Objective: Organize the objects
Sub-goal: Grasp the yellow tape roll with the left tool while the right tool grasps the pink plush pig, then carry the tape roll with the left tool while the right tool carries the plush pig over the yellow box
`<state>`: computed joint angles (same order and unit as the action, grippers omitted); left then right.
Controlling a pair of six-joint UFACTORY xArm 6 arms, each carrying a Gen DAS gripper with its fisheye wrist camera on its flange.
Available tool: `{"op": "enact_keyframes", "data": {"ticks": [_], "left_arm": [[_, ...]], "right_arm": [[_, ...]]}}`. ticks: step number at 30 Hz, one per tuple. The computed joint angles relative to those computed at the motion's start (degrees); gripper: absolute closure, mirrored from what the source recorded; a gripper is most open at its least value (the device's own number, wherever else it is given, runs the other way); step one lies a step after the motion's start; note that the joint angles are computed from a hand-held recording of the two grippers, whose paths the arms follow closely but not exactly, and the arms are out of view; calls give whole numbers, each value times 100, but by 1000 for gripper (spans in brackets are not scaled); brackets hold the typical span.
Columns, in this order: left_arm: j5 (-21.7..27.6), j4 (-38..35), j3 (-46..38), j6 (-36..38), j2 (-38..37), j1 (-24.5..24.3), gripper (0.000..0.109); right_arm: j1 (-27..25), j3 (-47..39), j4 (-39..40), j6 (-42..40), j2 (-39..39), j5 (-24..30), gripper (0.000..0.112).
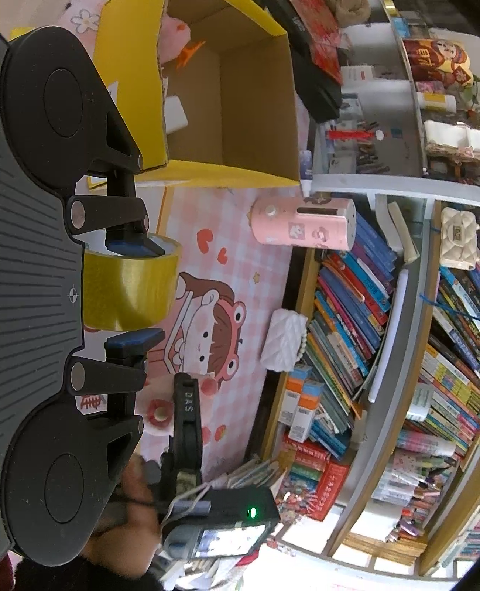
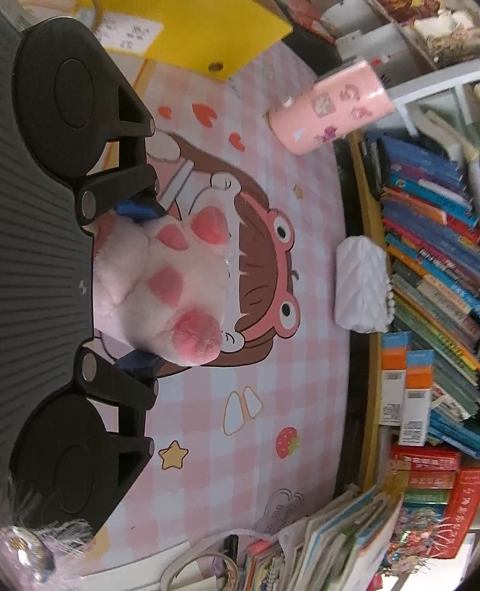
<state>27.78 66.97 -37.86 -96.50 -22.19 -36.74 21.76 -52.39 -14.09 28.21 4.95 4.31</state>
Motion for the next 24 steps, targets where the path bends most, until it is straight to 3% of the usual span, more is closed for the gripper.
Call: {"op": "enact_keyframes", "data": {"ticks": [6,14,18,24], "left_arm": [[-457,233,271,-39,-278,185,71],[-900,324,876,46,-993,385,71],[-993,12,1363,338,-1577,447,71],[-851,-1100,2247,1182,-2764,474,71]], "right_arm": [[81,765,-1024,1027,-976,-5,50],[390,1450,-3068,3033,-2106,357,49],[788,1650,-3342,3493,-2455,795,49],[1504,1768,-3440,3921,-2734,1404,49]]}}
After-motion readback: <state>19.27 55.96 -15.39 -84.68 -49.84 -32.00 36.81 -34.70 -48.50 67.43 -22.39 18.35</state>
